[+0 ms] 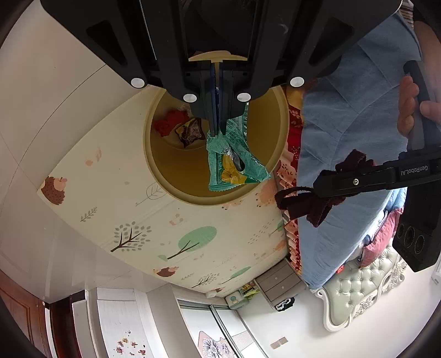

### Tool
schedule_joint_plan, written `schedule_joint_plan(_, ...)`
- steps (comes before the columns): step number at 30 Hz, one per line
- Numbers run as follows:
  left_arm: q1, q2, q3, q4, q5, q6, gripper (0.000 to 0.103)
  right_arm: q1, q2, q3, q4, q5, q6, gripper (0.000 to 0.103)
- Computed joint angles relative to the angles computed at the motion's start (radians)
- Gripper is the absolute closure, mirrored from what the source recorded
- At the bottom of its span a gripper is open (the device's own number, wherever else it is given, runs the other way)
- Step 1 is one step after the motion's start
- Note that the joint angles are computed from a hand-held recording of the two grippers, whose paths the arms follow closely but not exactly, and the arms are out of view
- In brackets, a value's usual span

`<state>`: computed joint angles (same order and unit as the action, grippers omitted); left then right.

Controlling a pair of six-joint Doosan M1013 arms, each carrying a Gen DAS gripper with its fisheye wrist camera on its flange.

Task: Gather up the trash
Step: 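Carry the maroon cloth and green wrapper over the yellow bin with both tools, then open both tools to drop the items into the yellow bin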

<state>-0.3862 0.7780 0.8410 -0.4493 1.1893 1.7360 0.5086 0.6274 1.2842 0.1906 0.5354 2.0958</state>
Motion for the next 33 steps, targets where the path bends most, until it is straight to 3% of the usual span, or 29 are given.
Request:
schedule_joint_plan(2, 0.0, 0.005, 0.0, 0.005, 0.015, 0.0, 0.071, -0.002, 0.01, -0.006, 0.003, 0.001, 0.015, 0.098)
schedule_joint_plan(3, 0.0, 0.007, 0.0, 0.019, 0.016, -0.005, 0.051, -0.004, 0.017, -0.011, 0.011, 0.01, 0.023, 0.088)
schedule_joint_plan(4, -0.005, 0.009, -0.001, 0.049, 0.01, -0.027, 0.022, -0.005, 0.023, -0.021, 0.011, 0.019, 0.041, 0.079)
schedule_joint_plan(5, -0.009, 0.006, 0.006, 0.082, -0.01, -0.051, 0.016, -0.005, 0.024, -0.019, 0.001, 0.014, 0.069, 0.065)
schedule_joint_plan(13, -0.006, 0.014, 0.0, 0.102, -0.006, -0.069, 0.014, -0.013, 0.031, -0.009, 0.066, 0.025, 0.048, 0.064)
schedule_joint_plan(22, -0.009, -0.008, 0.03, 0.119, -0.051, -0.07, 0.014, -0.01, 0.02, -0.005, 0.048, 0.025, 0.053, 0.064)
schedule_joint_plan(33, 0.005, -0.131, 0.17, 0.054, -0.246, -0.033, 0.014, 0.01, -0.022, -0.018, 0.006, 0.022, 0.036, 0.064)
